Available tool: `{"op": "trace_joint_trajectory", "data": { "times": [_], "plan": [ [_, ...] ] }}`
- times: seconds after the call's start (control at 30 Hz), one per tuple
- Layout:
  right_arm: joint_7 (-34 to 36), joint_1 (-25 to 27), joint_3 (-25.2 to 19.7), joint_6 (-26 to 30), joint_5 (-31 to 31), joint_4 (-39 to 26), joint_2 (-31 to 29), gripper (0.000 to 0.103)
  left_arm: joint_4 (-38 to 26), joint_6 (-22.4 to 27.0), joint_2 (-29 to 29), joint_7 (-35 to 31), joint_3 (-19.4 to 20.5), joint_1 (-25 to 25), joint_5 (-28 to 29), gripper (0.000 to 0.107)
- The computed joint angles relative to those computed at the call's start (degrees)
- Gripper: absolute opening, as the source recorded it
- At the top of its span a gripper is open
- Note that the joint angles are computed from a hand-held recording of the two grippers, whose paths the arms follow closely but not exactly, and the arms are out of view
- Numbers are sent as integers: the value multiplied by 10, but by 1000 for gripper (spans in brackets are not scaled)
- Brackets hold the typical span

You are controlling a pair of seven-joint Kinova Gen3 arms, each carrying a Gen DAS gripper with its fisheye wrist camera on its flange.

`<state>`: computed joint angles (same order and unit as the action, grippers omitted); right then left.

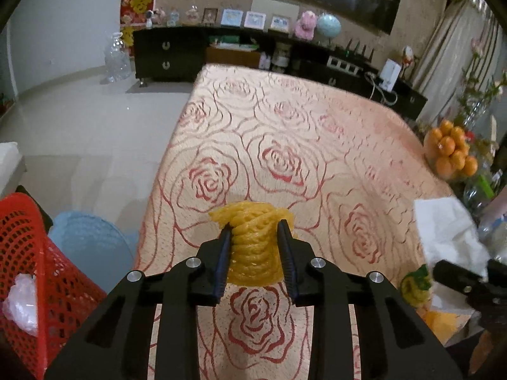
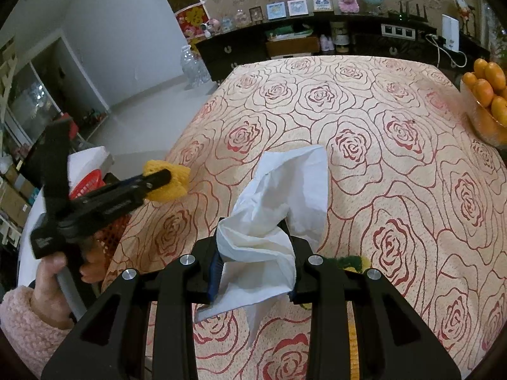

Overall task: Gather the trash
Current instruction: 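Carry the sponge and tissue over the red wastebasket and open both tools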

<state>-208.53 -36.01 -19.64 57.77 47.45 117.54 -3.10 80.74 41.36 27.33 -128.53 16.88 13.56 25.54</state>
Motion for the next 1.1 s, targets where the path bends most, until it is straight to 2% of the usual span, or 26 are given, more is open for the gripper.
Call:
{"op": "trace_joint_trajectory", "data": {
  "times": [0.33, 0.43, 0.6, 0.77, 0.97, 1.1],
  "plan": [
    [-17, -5, -7, 20, 21, -7, -2, 30, 43, -13, -64, -85, 23, -60, 92, 27],
    [-10, -12, -11, 48, 31, -22, 7, 30, 56, -14, -82, -115, 20, -72, 126, 27],
    [-1, -22, -5, 55, 46, -34, 14, 30, 92, -45, -121, -171, 4, -86, 173, 27],
    [13, -28, 4, 49, 57, -51, 29, 30, 127, -92, -155, -200, -20, -87, 186, 27],
    [36, -39, 16, 47, 74, -79, 48, 30, 143, -99, -182, -210, -51, -107, 207, 27],
    [60, -46, 26, 49, 79, -101, 65, 30, 161, -132, -198, -211, -68, -119, 220, 27]
  ]
}}
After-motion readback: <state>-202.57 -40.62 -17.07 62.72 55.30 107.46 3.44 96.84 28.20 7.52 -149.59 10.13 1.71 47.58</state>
